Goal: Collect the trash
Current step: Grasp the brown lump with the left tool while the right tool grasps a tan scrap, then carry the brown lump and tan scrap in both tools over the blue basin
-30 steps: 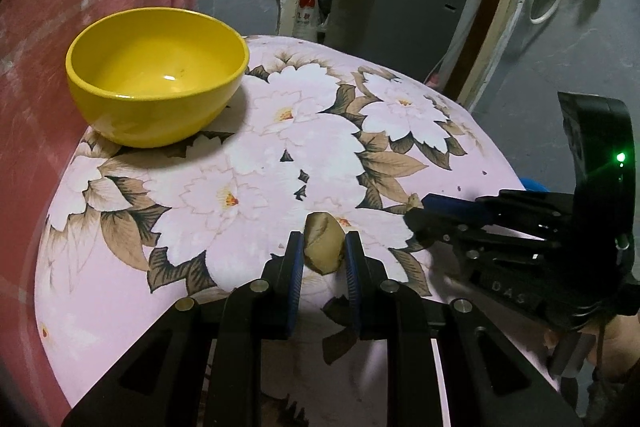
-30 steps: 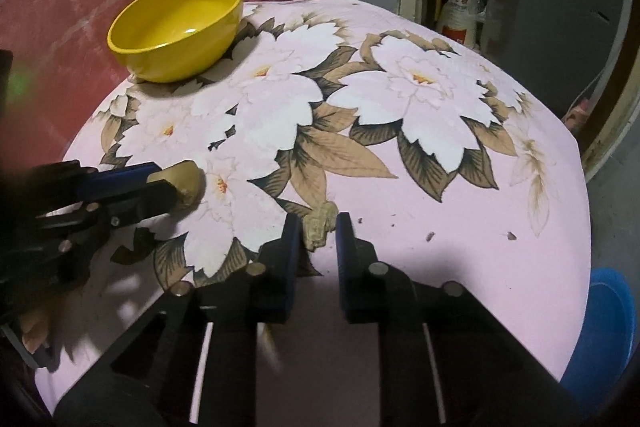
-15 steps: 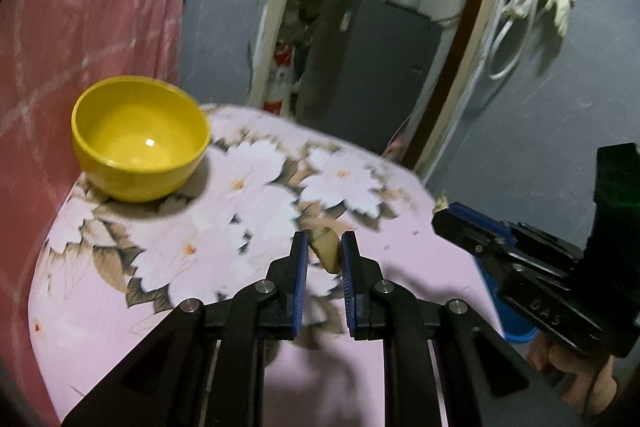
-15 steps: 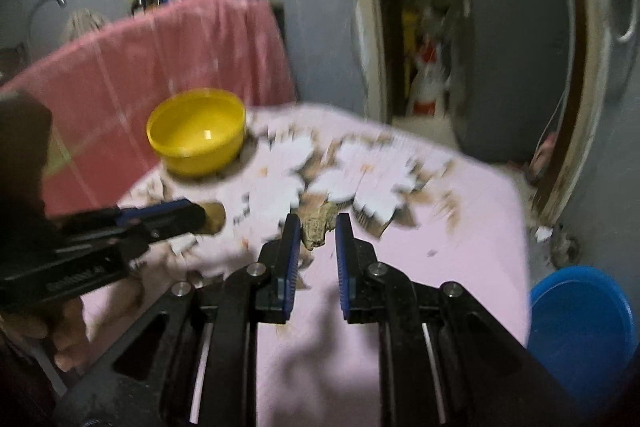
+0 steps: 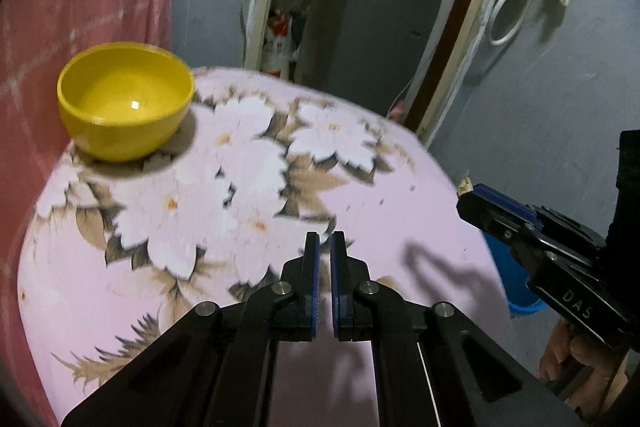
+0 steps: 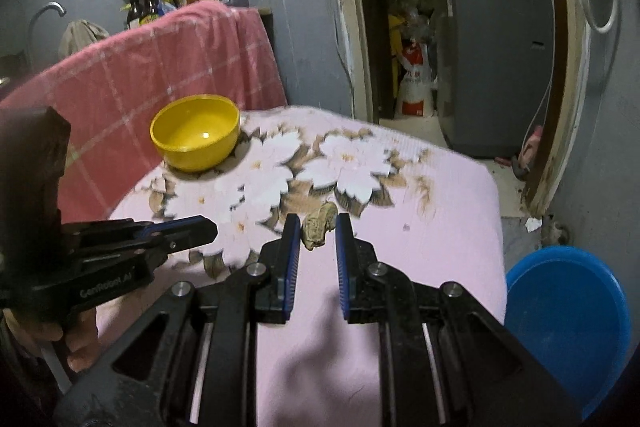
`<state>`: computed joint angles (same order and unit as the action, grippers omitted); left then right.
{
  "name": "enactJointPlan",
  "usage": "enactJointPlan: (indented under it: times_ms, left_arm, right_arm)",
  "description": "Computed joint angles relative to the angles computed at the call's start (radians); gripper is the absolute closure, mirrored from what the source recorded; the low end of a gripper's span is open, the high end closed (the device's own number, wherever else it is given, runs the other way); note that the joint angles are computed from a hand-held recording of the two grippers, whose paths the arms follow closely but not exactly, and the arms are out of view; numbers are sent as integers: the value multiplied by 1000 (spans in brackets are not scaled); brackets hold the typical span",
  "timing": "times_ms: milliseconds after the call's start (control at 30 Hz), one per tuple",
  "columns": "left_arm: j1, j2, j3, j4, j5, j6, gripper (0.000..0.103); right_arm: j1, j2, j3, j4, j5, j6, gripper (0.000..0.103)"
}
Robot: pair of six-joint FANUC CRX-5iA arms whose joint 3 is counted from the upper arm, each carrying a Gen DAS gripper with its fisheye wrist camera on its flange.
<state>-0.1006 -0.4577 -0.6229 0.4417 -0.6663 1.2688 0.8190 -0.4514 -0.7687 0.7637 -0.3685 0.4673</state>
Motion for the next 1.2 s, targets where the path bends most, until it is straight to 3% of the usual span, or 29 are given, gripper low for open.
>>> enactJointPlan:
  times_ms: [133, 200, 267, 333, 433, 900, 1200]
  left_arm:
    - [21, 24, -5, 53, -60, -44, 94]
    - [20, 29, -15, 78, -68, -82, 77]
    - [12, 29, -33, 118, -65, -123, 70]
    - [3, 37, -42, 156, -75, -171, 70]
    - [-27, 67, -19, 126, -93, -179, 70]
    - [-184, 186, 147, -209, -112, -52, 72]
    - [-175, 172, 118, -163, -75, -17, 76]
  right_arm:
    - [17, 27, 17, -96, -45, 61, 77]
    - [20, 37, 22, -141, -65, 87, 77]
    - [20, 39, 22, -182, -85, 110, 77]
    - [19, 37, 23, -213, -107, 129, 77]
    - [9, 27, 20, -259, -131, 163, 77]
    - [-19, -31, -10, -322, -140, 184, 77]
    - [-10, -76, -40, -286, -133, 135, 77]
